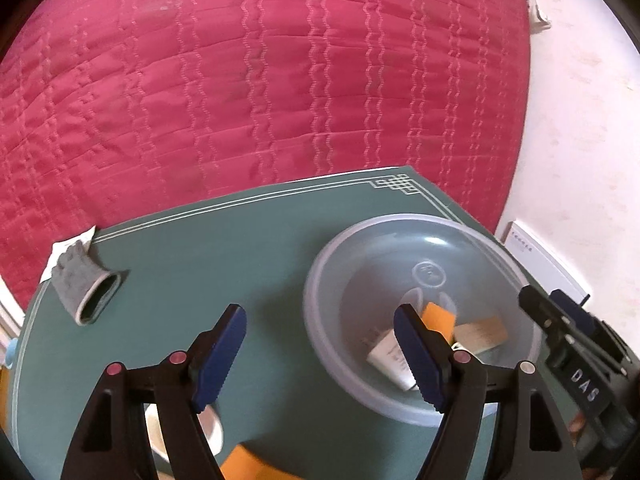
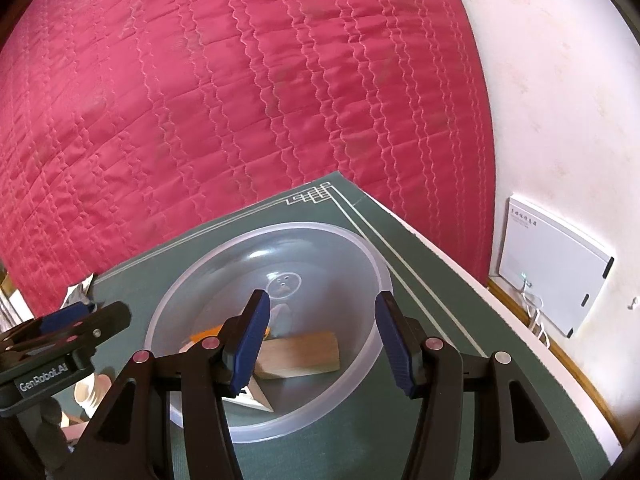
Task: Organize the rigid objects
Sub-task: 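Carry the orange block into the clear basin and open the left gripper, then move both grippers back from the basin to the remaining blocks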
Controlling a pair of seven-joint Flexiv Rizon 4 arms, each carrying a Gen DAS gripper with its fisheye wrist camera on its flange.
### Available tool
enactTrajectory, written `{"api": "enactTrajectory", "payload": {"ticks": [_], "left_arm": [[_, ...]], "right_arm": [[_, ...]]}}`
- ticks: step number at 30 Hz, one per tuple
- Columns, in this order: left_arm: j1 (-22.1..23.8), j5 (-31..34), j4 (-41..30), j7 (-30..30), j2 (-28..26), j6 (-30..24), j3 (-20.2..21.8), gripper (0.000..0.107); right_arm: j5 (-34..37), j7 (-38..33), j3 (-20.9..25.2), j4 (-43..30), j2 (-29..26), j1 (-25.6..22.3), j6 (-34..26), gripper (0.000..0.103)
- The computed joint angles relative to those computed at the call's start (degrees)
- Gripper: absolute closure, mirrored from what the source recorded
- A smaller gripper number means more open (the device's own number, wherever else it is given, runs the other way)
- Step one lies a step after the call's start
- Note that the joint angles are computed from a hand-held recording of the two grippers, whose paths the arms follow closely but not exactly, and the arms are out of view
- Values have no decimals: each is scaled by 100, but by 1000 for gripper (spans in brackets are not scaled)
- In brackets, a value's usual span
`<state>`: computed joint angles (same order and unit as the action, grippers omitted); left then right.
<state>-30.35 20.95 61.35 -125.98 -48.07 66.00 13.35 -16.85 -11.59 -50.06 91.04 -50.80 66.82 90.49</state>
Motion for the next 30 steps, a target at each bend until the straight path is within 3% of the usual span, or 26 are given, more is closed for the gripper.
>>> {"api": "enactTrajectory", "payload": {"ticks": [8,17,26,30], "left_arm": [[-102,364,634,-467,437,132,302,27],[-151,916,1439,-1396,1038,220,592,27],[-129,1624,1990,-2097,1539,89,552,27],[-15,1821,2205,-2247,1699,23,391,26]], "right_arm": [[-6,-47,-23,2,-8,29,32,47],[14,-199,7,-40,-16,44,73,46],[76,-350,2,-48,-30,83,111,46],[65,-482,74,-78,-14,53,152,37]]}}
